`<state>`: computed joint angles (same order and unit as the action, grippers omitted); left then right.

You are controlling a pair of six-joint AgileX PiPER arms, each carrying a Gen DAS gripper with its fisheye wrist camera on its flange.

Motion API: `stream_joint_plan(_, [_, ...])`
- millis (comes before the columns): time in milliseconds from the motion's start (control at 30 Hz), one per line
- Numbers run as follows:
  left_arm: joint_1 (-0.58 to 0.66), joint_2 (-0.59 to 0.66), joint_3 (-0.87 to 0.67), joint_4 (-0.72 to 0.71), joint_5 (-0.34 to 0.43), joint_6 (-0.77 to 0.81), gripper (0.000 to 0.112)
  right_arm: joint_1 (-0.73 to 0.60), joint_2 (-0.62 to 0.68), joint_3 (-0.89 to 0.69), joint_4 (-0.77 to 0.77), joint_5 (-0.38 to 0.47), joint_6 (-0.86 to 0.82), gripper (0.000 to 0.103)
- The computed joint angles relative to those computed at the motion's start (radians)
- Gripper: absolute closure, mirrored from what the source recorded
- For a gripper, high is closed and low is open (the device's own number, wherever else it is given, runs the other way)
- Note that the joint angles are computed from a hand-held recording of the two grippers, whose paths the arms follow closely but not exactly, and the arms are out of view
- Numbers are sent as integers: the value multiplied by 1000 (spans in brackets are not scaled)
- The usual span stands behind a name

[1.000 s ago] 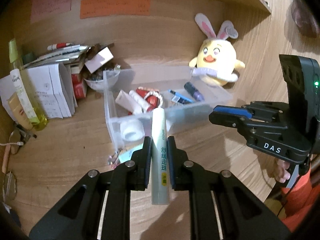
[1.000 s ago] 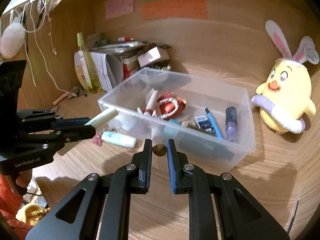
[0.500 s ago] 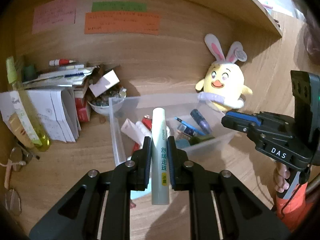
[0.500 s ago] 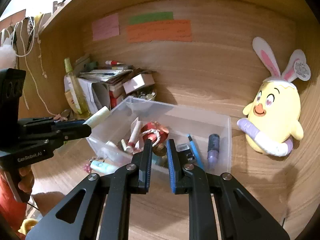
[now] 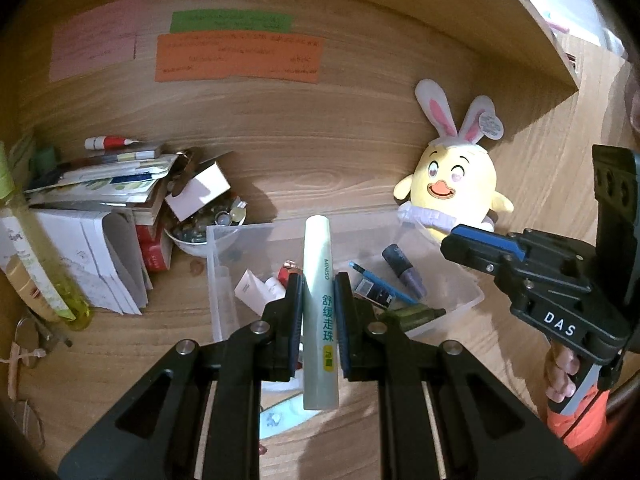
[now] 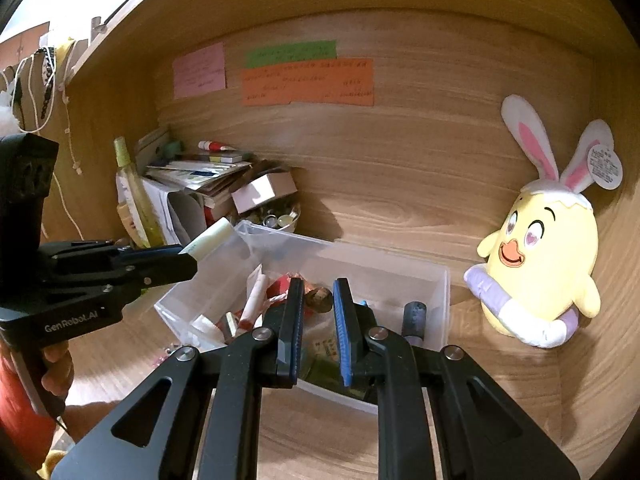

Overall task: Organize objects
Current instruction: 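Carry the white green-print tube over the clear box with the left gripper and lower it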

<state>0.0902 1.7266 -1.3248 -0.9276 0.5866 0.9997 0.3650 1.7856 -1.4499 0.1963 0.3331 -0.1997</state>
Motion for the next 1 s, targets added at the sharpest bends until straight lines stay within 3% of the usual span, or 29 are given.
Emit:
stream_joint_plan(133, [-14,25,-32,30,2,-41,98,2,28,-27,-56,12,59,90])
stream_joint_plan(600, [-50,198,-186,203,25,-226,98,-8,154,-128,-37,96,64,90])
stream_joint_plan(1000, [-52,219,-185,200,19,-210,98,8,256,-240,-115,192,138,90])
